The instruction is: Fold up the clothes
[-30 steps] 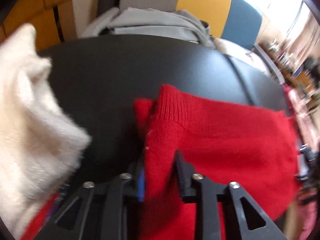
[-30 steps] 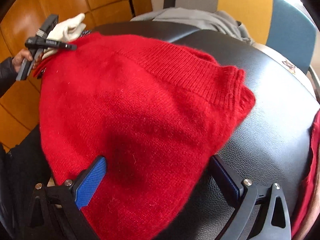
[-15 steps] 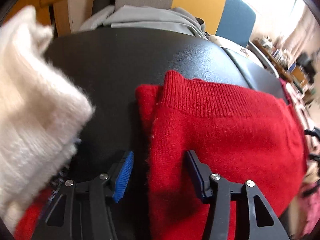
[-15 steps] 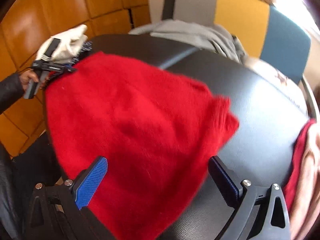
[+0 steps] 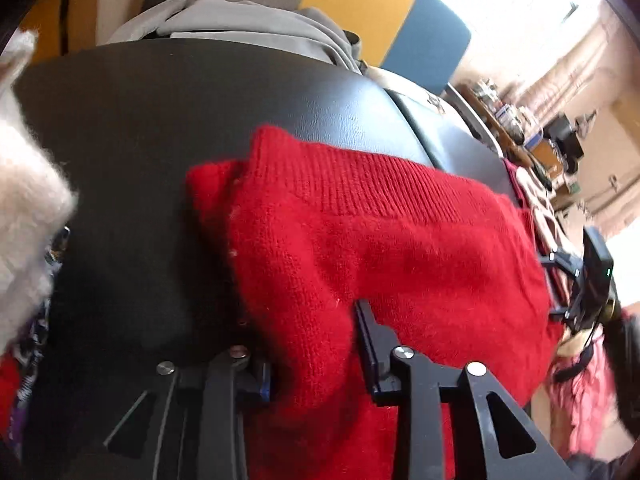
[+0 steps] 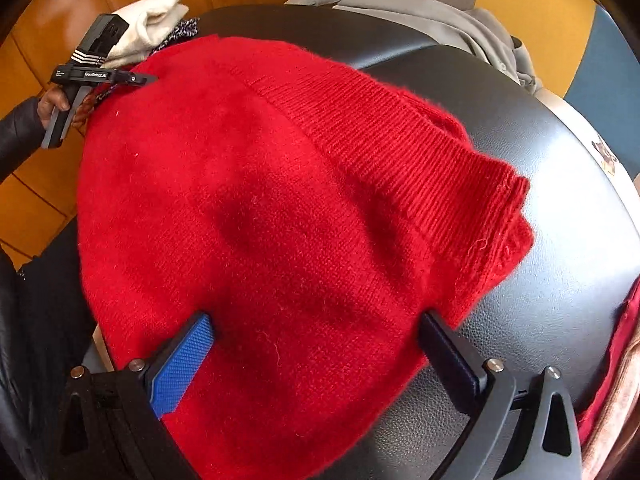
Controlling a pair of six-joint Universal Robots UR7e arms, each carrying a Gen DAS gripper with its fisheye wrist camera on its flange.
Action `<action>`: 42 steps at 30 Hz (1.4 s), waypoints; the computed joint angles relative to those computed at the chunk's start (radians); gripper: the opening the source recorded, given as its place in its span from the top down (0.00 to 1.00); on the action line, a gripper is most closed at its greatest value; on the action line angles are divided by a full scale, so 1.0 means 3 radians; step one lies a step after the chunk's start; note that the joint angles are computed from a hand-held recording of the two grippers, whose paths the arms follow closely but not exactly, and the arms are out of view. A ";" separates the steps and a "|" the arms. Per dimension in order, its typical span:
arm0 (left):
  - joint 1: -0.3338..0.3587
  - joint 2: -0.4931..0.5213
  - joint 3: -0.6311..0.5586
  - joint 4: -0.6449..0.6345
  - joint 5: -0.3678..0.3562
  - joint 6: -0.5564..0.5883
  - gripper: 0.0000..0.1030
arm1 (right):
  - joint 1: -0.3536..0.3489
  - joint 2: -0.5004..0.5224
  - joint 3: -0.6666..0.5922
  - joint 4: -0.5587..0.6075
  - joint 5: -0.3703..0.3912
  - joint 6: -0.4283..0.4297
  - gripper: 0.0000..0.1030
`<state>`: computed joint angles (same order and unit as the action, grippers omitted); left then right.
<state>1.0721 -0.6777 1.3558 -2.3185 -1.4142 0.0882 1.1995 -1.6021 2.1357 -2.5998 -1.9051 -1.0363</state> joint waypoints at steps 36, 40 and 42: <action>-0.0965 0.0974 -0.0477 -0.0267 -0.1307 -0.1192 0.87 | -0.0362 -0.0152 0.0811 -0.1410 0.1077 0.0227 0.00; -0.0973 0.1053 -0.0501 -0.0103 -0.1189 -0.1215 0.86 | -0.0380 -0.0174 0.0845 -0.1443 0.1112 0.0205 0.00; -0.0983 0.0999 -0.0423 -0.0136 -0.1215 -0.1201 0.67 | -0.0385 -0.0183 0.0867 -0.1472 0.1121 0.0195 0.00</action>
